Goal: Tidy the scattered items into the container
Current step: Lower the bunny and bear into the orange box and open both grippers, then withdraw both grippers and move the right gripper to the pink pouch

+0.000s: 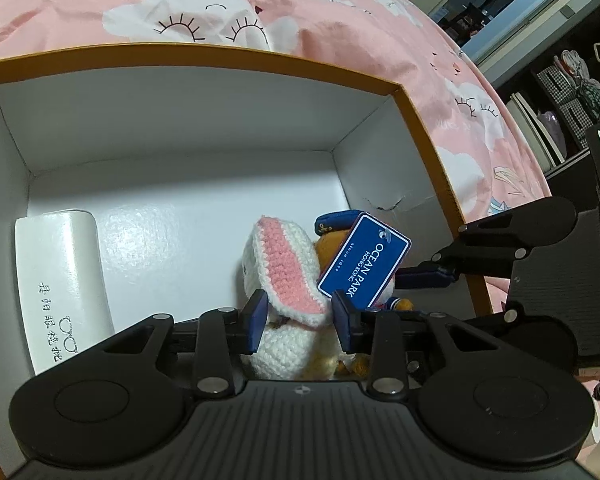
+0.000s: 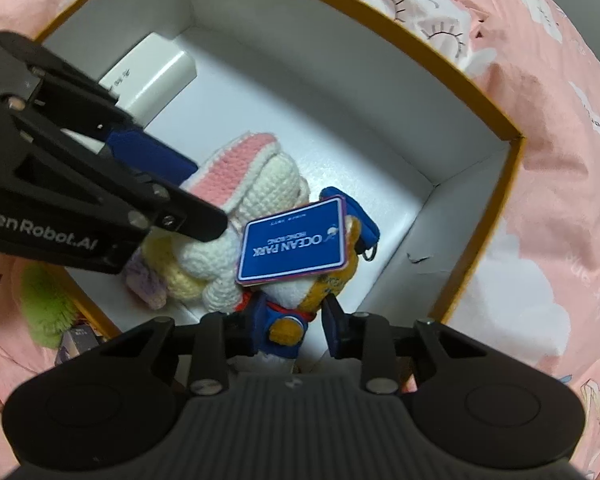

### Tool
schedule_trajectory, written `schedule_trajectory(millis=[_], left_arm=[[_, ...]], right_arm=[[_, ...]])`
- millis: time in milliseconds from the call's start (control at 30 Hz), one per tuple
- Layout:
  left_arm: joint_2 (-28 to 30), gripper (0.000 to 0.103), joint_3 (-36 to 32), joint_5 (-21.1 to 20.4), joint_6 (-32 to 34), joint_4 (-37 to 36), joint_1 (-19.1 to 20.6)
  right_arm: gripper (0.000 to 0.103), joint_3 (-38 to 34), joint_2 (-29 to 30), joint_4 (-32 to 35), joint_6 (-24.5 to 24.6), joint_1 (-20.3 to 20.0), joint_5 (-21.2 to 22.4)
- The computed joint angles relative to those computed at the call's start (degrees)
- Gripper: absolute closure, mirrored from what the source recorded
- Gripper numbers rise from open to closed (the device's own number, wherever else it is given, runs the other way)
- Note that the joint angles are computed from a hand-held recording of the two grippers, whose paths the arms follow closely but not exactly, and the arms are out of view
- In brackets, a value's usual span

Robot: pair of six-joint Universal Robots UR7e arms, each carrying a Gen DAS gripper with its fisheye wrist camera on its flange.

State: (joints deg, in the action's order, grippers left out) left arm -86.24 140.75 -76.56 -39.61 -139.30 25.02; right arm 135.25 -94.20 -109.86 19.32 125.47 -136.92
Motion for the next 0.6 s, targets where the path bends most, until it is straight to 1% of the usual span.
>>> schedule_trajectory(millis=[200,367,467,600], left_arm=[[-1.69,0.062,0.51,1.58,-0.22,0.42,-1.24],[-4.09,0.062,1.14,3.72,-0.53,2.08,-3.37],[-5.55,0.062,1.41,4.91,-0.53,3.23,-4.93],[-8.22,0.062,1.82,6.76,-1.09,5.11,-7.30]], right_arm=[[0.069,-0.35,0.16,0.16,0.88,0.77,-0.56],[0.069,-0.65,-2.01,0.85,3.96,2.36,-0.64],[0.067,-0.61,-3.37,0.19,5.98,4.14,-0.57],[0.064,-0.97,-3.48,-0.53,9.52,6.67,-0.85]])
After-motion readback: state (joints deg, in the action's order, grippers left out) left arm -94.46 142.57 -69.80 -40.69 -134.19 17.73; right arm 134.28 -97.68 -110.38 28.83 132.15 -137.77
